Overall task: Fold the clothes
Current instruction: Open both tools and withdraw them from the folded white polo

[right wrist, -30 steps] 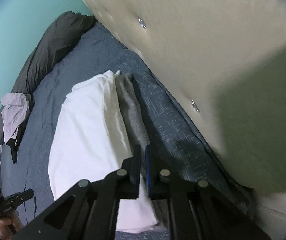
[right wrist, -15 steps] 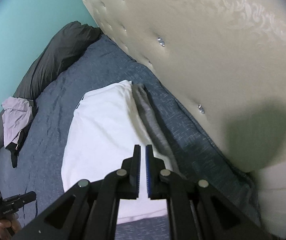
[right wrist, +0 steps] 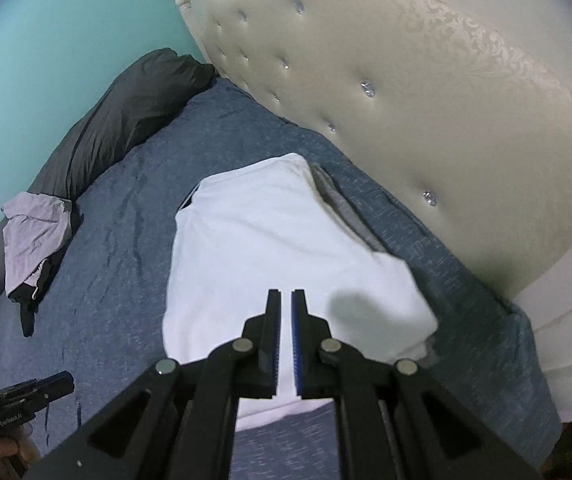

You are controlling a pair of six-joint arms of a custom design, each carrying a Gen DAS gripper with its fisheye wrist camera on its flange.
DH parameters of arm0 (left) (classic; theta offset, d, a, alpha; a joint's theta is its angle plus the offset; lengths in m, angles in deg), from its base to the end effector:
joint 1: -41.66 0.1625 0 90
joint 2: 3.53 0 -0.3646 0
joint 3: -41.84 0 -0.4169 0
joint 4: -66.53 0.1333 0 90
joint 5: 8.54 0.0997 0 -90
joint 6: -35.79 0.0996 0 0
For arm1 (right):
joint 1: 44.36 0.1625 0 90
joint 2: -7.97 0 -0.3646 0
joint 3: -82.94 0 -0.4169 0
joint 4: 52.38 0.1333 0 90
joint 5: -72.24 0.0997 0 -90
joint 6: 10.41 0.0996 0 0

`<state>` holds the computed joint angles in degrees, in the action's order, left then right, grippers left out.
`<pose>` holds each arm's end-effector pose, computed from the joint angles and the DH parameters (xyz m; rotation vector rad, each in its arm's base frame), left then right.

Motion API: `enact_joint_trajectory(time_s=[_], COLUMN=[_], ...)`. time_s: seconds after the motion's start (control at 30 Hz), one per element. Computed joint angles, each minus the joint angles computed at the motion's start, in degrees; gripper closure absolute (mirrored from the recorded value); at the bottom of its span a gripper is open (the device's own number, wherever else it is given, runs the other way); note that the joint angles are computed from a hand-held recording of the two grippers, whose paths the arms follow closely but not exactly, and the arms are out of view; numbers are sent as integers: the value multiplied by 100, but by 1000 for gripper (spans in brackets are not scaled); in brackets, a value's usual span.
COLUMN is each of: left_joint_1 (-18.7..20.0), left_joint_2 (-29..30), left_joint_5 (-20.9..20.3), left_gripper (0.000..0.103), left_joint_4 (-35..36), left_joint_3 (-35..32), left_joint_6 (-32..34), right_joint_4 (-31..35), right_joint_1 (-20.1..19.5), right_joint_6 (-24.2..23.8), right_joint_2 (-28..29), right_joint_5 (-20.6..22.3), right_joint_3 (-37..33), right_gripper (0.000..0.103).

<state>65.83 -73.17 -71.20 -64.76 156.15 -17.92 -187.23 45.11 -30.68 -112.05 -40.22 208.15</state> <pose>-0.3990 -0.3753 0.1170 0.3156 2.7825 -0.5469 0.0918 -0.3691 0.4332 0.2547 -2.5186 0.8051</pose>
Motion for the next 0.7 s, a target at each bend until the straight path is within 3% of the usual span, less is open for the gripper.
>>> enact_joint_trajectory(time_s=[0.2,0.7], left_joint_1=[-105,-463], left_joint_2=[-311,-1110], left_joint_5=[105,319], left_gripper=[85,81], left_joint_4=[81,354], left_joint_3=[209,742], left_joint_6=[86,145], right_joint_4=[-170,-118], right_joint_1=[349,1616], right_joint_6=[278,1192], right_joint_2=[-378,-1277], right_joint_5=[-171,-1125], right_joint_3=[429,1340], right_gripper=[98,98])
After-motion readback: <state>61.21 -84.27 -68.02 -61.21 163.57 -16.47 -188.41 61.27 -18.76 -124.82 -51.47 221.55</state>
